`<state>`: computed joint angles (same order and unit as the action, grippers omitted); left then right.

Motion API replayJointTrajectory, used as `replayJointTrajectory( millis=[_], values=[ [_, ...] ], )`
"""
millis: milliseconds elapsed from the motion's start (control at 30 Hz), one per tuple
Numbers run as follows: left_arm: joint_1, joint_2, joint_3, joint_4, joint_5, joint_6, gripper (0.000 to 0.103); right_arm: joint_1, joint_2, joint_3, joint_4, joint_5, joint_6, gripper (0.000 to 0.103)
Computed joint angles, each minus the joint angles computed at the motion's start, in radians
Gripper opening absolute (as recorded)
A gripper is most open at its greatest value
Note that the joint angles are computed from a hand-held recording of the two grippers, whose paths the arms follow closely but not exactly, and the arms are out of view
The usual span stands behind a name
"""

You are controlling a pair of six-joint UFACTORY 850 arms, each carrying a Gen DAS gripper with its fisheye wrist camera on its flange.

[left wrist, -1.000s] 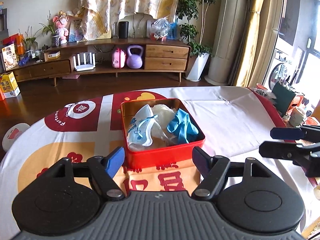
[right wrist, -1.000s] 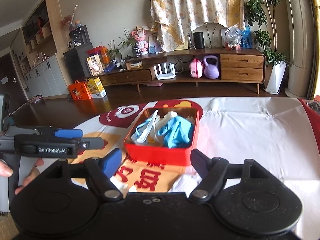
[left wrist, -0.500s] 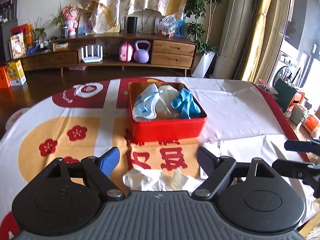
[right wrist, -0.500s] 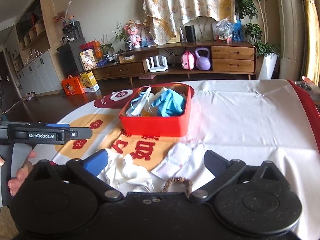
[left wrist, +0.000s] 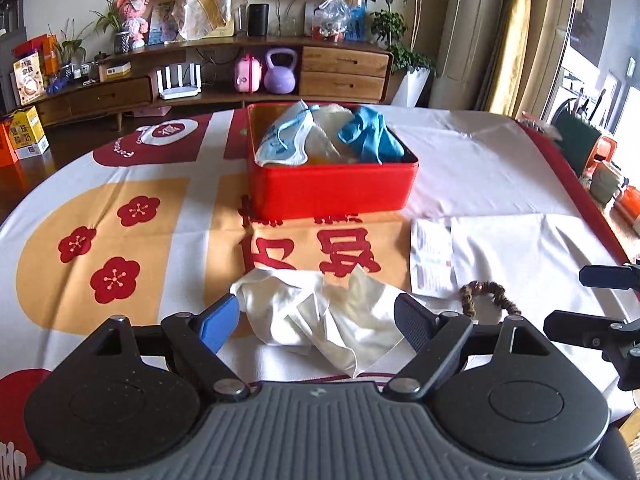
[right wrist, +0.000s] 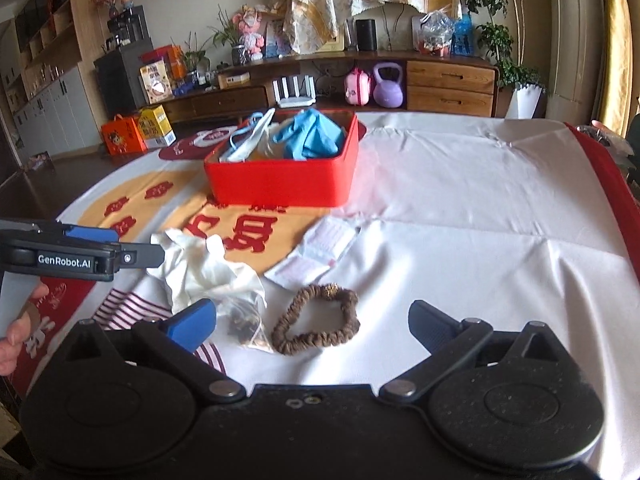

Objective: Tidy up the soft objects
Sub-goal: 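Move both tools back over the white cloth and brown hair tie, then grasp the white cloth with the left tool while the right tool grasps the brown hair tie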

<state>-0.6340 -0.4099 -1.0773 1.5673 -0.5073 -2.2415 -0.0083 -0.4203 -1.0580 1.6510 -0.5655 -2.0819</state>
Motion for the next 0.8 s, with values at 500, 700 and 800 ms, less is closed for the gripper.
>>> replayJointTrajectory(
  millis=[500, 700, 800],
  values=[
    [0.046, -0.087, -0.052, -0.076, 0.070, 0.105, 0.085, 0.017, -0.078, -0.054, -0.108, 0.041, 0.021, 0.087],
    [0.055, -0.111, -0.071, -0.056, 0.077, 0.111, 0.085, 0.023, -0.099, -0.076, -0.118, 0.040, 0.030, 0.081],
    [0.056, -0.119, -0.074, -0.043, 0.079, 0.101, 0.085, 0.030, -0.107, -0.086, -0.133, 0.044, 0.036, 0.075]
  ],
)
